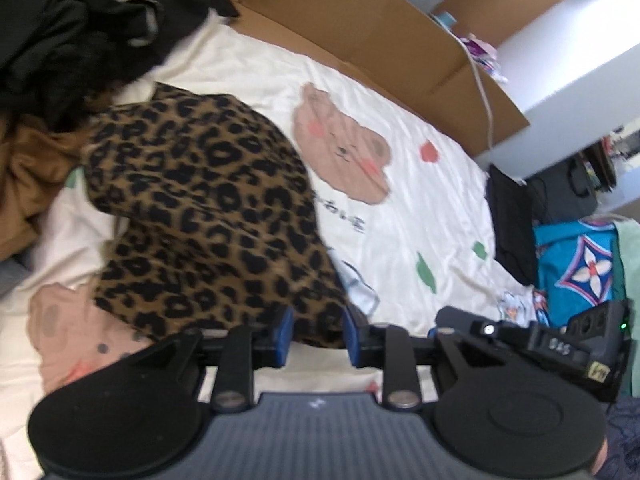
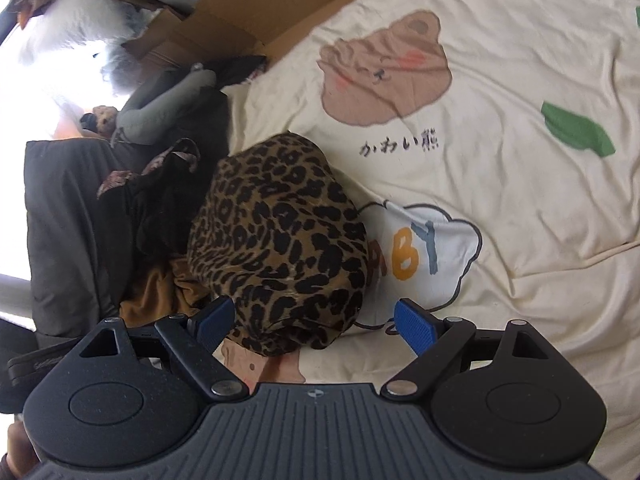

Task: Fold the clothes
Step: 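Lower the garment onto the sheet while the right gripper grasps its edge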

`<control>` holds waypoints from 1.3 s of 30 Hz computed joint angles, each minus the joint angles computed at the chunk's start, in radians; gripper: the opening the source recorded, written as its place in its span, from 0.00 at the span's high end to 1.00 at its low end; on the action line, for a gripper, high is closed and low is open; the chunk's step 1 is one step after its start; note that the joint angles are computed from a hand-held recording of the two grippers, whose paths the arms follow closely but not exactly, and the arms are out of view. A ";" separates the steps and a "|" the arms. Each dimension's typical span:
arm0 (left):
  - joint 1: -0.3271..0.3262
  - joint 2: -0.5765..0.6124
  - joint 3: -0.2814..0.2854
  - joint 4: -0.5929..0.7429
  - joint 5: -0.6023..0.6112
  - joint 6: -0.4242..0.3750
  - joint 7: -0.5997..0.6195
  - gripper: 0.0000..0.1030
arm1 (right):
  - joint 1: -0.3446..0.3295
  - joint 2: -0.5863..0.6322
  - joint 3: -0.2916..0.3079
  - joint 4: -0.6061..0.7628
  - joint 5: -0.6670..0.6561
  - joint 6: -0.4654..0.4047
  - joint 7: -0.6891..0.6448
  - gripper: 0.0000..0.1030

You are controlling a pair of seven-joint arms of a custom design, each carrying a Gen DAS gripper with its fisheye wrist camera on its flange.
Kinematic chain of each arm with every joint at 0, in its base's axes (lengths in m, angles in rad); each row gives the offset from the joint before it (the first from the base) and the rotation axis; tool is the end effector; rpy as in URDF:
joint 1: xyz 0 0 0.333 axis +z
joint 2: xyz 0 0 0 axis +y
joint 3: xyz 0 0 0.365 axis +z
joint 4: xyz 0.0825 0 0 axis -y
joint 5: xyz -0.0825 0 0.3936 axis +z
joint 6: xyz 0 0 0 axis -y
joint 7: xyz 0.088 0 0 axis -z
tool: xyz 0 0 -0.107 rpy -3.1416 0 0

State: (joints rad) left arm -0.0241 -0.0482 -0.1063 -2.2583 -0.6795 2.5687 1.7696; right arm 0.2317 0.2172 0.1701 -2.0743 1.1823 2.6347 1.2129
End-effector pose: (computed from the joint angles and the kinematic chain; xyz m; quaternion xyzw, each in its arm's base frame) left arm 0.5444 -0.0619 0.4607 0.7376 -0.6138 0.2798 0.0305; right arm 0.5794 0.2161 0.3921 -0.5722 0.7218 0.1698 0.3505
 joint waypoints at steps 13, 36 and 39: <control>0.056 -0.027 0.032 -0.041 0.119 0.025 -0.107 0.56 | -0.042 0.166 0.038 0.066 0.228 -0.104 0.198 0.13; 0.061 0.075 0.013 0.022 0.192 0.097 -0.198 0.55 | -0.037 0.180 -0.012 0.240 -0.266 -0.189 0.230 0.97; 0.051 0.099 0.006 0.037 0.193 0.115 -0.216 0.55 | -0.046 0.181 -0.020 0.306 -0.426 -0.209 0.257 0.97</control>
State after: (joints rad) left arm 0.0274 0.0503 -0.1008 -2.2211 -0.4869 2.6841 1.5537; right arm 0.1855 0.3985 0.1503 -1.7685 0.7562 2.4262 1.4694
